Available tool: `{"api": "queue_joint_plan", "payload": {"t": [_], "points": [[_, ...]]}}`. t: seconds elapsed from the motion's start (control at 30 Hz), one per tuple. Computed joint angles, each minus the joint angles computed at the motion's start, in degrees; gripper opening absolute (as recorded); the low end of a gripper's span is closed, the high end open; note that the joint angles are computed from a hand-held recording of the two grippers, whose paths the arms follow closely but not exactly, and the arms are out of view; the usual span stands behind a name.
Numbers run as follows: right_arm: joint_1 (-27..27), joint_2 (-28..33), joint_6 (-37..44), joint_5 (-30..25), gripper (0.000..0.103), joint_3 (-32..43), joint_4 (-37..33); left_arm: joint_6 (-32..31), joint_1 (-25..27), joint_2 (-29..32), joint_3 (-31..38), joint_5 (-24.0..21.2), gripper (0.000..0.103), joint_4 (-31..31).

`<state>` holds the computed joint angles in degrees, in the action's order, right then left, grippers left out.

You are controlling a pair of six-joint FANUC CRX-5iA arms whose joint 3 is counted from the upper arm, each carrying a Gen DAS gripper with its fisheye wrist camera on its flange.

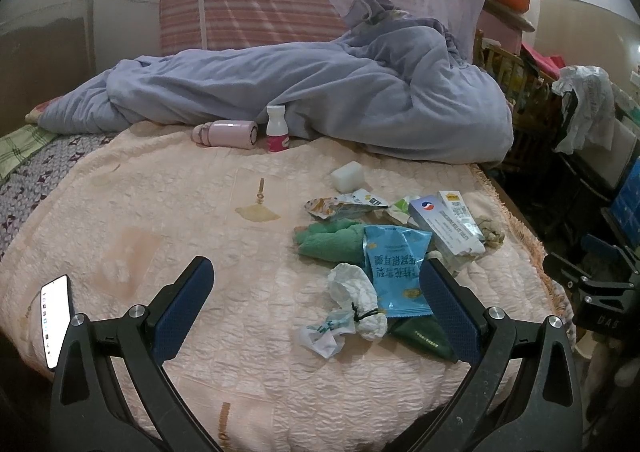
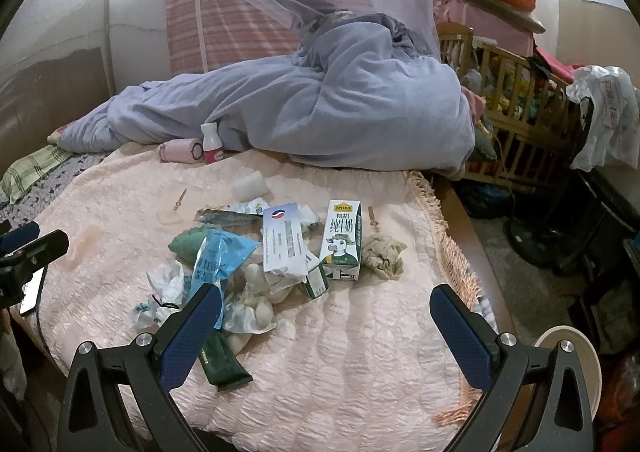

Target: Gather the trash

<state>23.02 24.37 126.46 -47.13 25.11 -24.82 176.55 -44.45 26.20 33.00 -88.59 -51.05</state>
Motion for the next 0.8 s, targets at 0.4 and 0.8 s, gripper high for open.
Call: {"api": "queue_joint_plan", "payload": {"t": [0.4, 0.8], "points": [[-0.1, -0.3, 0.3, 0.7, 0.103, -0.5, 0.0, 1.1, 0.7, 0.0, -0.8, 0.4, 0.102, 1.0], [-0.2, 0.4, -0.7, -2.3, 0.103, 0.9, -0.2, 2.7, 0.4, -0.6, -2.1, -0.1, 0.102, 0.3]]}}
